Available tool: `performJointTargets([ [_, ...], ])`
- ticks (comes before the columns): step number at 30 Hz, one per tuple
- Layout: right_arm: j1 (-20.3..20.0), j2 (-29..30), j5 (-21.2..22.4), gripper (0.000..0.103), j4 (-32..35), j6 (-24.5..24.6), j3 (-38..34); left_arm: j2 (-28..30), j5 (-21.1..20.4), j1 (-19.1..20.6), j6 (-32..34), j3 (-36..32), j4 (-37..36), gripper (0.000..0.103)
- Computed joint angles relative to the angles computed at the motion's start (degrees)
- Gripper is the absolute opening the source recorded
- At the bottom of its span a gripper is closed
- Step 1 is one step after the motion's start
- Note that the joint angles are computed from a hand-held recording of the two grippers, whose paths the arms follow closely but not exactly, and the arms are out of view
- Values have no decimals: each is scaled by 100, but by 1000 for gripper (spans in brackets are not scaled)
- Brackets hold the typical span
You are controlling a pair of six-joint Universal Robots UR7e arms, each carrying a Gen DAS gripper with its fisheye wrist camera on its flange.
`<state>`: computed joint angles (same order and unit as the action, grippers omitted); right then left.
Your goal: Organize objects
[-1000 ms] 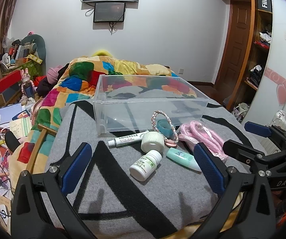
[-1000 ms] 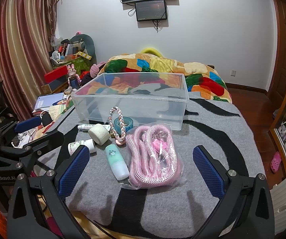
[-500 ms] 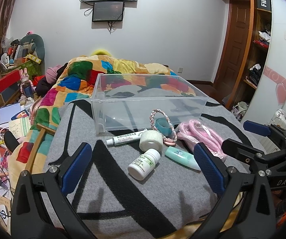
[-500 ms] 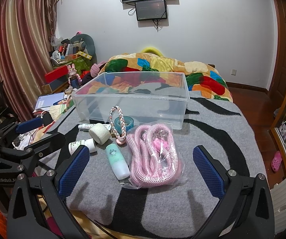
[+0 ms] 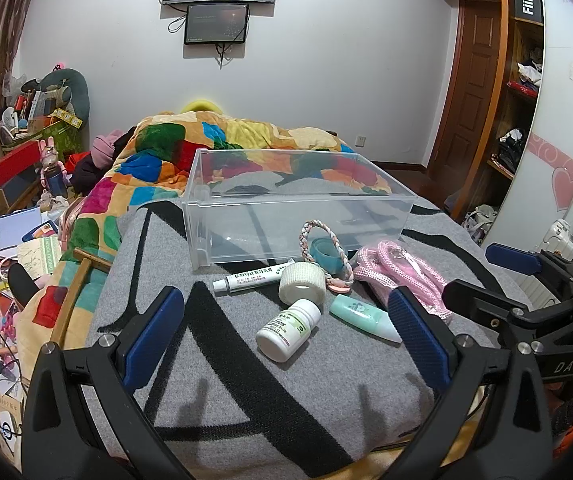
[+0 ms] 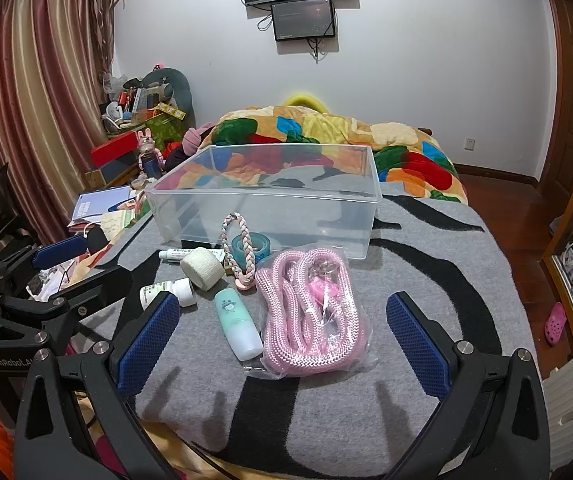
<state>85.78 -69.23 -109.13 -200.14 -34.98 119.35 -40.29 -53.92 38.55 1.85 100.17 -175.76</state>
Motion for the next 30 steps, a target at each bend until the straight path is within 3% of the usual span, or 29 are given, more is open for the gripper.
performJointTargets([
  [25, 2, -10, 3, 103, 21, 9, 0, -1, -9, -1, -3, -2, 7, 103],
  [30, 5, 29, -18, 103, -30, 29, -7, 52, 21, -9, 134, 30, -264, 103],
])
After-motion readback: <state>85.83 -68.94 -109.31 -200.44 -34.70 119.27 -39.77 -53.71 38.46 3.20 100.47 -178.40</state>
